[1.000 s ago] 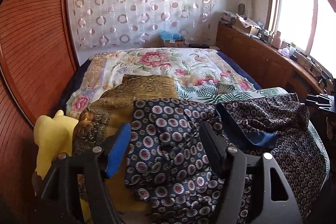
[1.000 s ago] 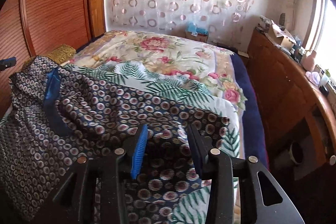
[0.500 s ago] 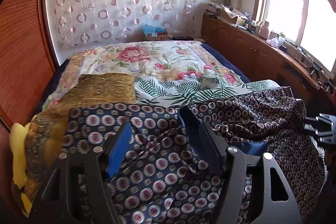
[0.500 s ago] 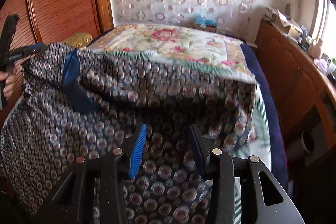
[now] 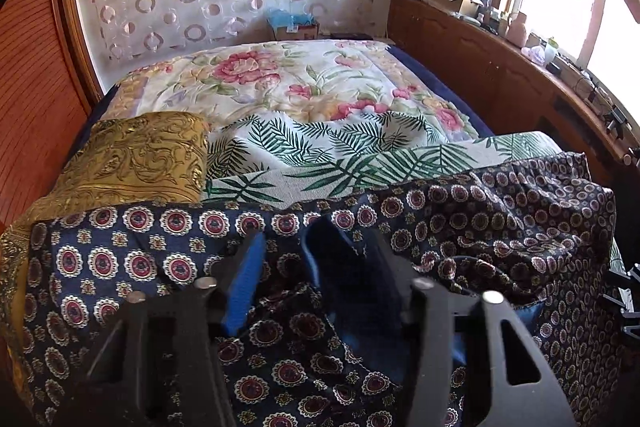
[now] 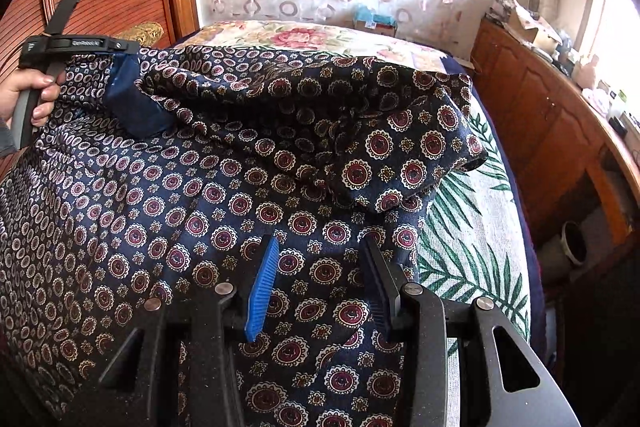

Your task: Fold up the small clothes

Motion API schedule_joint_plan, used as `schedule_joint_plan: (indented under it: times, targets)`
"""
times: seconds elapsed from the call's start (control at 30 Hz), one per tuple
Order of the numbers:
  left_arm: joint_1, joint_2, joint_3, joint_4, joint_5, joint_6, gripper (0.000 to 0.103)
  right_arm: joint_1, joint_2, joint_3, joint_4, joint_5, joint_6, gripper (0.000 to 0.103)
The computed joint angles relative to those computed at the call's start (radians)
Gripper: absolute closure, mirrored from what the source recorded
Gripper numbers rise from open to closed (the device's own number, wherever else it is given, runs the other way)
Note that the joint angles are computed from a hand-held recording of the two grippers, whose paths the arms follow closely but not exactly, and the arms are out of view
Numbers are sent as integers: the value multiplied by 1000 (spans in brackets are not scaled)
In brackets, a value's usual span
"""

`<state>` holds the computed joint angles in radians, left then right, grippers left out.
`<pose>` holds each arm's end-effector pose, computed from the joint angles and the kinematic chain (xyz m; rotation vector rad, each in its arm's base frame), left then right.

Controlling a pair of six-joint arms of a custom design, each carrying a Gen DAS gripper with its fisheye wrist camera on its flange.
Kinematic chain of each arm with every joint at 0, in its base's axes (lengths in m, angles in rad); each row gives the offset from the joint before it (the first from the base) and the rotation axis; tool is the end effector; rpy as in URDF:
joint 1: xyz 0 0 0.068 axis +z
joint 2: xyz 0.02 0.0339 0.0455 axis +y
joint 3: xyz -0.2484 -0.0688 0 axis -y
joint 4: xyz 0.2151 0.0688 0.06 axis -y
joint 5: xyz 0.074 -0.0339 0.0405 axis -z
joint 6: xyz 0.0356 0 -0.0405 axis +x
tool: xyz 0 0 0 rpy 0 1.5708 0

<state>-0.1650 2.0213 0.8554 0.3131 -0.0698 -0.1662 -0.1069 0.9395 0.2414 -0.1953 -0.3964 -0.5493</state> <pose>0.3359 -0.0534 0.0806 -0.0332 2.4217 -0.0664 0.1444 -0.0017 0.1385 -0.6849 2.2798 0.1819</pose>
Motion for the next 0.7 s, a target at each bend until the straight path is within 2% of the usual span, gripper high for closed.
schedule_joint_plan:
  times: [0.03,0.07,0.1,0.17,0.3,0.37,0.43,0.5,0.7]
  targets:
    - [-5,4,5,-16,11,4,77,0,0,0,0,0,0,60]
    - [-7,6,13,-41,25,10,97,-5,4,-1,2,-5,-2,60]
    - [-13,-1,13,-63,33,18,99,-7,9,-2,8,-6,1,60]
    - [-55,-73,-78,-3,-21,38,99,-14,14,-3,12,-10,10,60]
    - [-122,-308,-307,83,-60,6,99,-50,45,12,15,-39,4,60]
    - [-169,-441,-425,105,-99,-26,99,-86,53,19,10,-67,-10,60]
    - [-244,-575,-538,108,-161,-62,99,-60,60,11,51,-55,34,60]
    - [-304,-655,-607,96,-202,-104,99,-96,60,10,54,-85,31,60]
    - [-410,-678,-743,184,-263,-224,99,-168,18,9,25,-132,17,60]
